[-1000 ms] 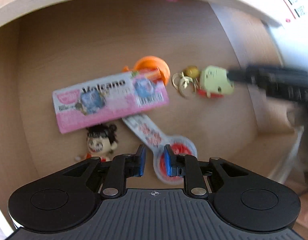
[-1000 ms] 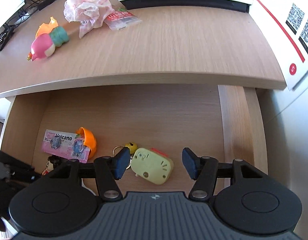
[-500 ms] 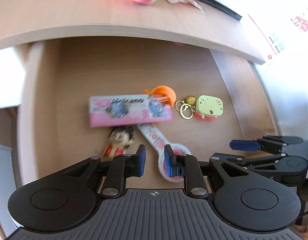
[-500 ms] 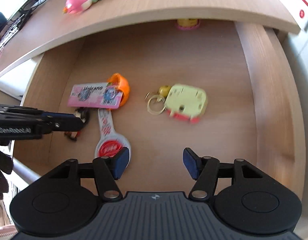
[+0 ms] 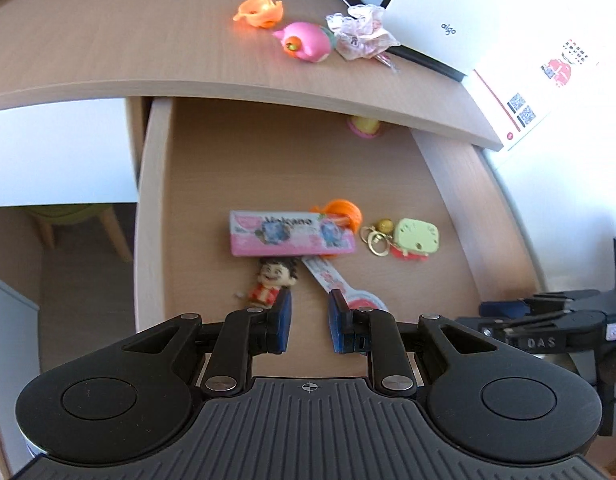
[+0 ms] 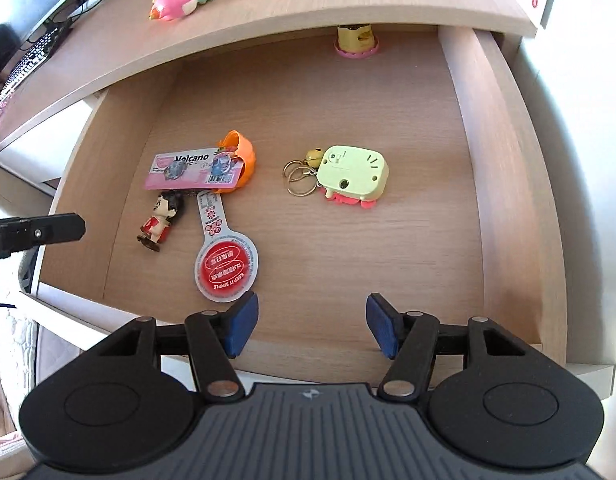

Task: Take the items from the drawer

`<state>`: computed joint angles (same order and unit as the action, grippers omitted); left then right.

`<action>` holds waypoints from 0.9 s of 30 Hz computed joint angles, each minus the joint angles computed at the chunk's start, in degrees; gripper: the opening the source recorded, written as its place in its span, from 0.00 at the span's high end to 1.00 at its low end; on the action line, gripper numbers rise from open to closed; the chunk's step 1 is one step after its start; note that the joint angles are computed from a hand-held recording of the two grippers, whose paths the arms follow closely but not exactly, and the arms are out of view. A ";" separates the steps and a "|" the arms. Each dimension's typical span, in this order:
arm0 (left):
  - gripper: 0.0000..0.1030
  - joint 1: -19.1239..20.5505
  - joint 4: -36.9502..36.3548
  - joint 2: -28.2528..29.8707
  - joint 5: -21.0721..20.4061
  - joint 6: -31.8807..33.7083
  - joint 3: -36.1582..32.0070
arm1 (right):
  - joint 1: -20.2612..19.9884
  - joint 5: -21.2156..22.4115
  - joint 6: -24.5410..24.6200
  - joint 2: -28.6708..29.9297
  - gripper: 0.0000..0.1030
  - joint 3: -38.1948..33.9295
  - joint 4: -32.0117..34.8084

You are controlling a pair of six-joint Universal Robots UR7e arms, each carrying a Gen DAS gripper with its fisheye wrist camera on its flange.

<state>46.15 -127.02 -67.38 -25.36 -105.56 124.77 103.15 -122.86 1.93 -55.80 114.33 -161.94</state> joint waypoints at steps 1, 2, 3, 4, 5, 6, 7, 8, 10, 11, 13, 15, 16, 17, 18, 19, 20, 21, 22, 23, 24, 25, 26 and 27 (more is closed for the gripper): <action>0.79 0.14 -0.58 0.54 0.16 0.44 -0.05 | 0.12 -0.25 -0.04 -0.16 0.41 0.44 -0.40; 0.79 0.17 -1.39 0.86 0.17 1.15 0.10 | 0.18 -0.42 -0.15 -0.19 0.41 0.94 -1.01; 0.79 -0.05 -2.22 1.02 -0.03 1.81 0.50 | 0.18 -0.49 -0.80 -0.39 0.41 1.41 -1.95; 0.79 -0.02 -3.65 1.29 -0.31 3.31 0.77 | 0.13 -0.14 -1.62 -0.58 0.41 2.38 -3.88; 0.79 0.07 -4.76 1.57 -0.65 4.94 0.90 | 0.21 -0.04 -2.32 -1.12 0.41 3.09 -5.07; 0.79 0.16 -5.11 1.79 -1.03 6.34 0.86 | 0.33 -0.05 -2.63 -1.25 0.41 3.50 -5.75; 0.79 0.42 -5.04 2.05 -1.48 7.78 0.48 | 0.42 0.05 -2.53 -1.46 0.40 3.63 -5.76; 0.79 0.78 -4.86 2.36 -1.98 9.14 -0.02 | 0.65 0.15 -2.30 -1.84 0.38 3.54 -5.06; 0.79 1.66 -5.91 2.90 -2.67 11.99 -0.85 | 0.60 0.35 -2.57 -1.75 0.36 3.44 -5.16; 0.79 2.04 -7.40 3.19 -2.70 13.39 -1.00 | 0.58 0.36 -2.71 -1.60 0.36 3.35 -5.33; 0.79 2.73 -10.27 3.73 -2.06 15.56 -1.27 | 0.43 0.42 -2.84 -1.48 0.35 2.86 -4.90; 0.79 3.27 -14.17 4.51 -0.57 17.78 -1.12 | 0.75 -0.53 -3.62 -1.08 0.34 2.29 -5.50; 0.79 3.44 -15.63 4.91 0.59 18.15 -0.96 | 1.42 -2.64 -6.17 0.38 0.34 2.17 -9.27; 0.79 3.54 -15.97 5.19 1.85 17.41 -0.80 | 2.26 -5.16 -10.22 2.26 0.34 2.12 -15.07; 0.79 3.63 -15.82 5.38 3.01 16.00 -0.68 | 3.03 -7.19 -14.98 4.25 0.34 1.62 -20.62; 0.79 3.72 -16.27 5.55 3.91 14.72 -0.44 | 3.61 -8.49 -20.06 6.23 0.34 0.74 -26.07; 0.79 3.76 -17.03 5.67 4.65 13.66 -0.23 | 3.89 -9.12 -24.71 8.41 0.34 -0.56 -31.52; 0.79 3.83 -18.87 5.94 5.36 13.41 0.20 | 3.88 -9.28 -28.41 10.61 0.33 -2.29 -36.47; 0.79 3.85 -20.28 6.18 6.07 13.11 0.52 | 3.60 -8.86 -30.72 12.49 0.33 -4.32 -39.71; 0.79 3.86 -20.68 6.26 6.73 12.55 0.62 | 3.05 -8.04 -31.86 13.94 0.30 -6.55 -40.55; 0.79 3.89 -20.94 6.33 7.49 12.16 0.71 | 2.42 -7.61 -32.23 15.25 0.29 -9.15 -38.99; 0.79 3.79 -20.19 6.26 8.38 11.04 0.76 | 1.76 -7.65 -32.31 16.77 0.29 -11.94 -36.79; 0.79 3.77 -19.43 6.02 9.26 10.10 0.81 | 1.12 -7.93 -32.36 18.49 0.29 -14.61 -35.23; 0.79 3.64 -17.96 5.68 10.07 8.37 0.92 | 0.52 -8.37 -32.79 20.36 0.30 -17.05 -34.78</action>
<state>49.79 -144.98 -61.69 -15.29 -97.18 125.69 103.66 -131.22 -30.85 -35.44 97.28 -196.71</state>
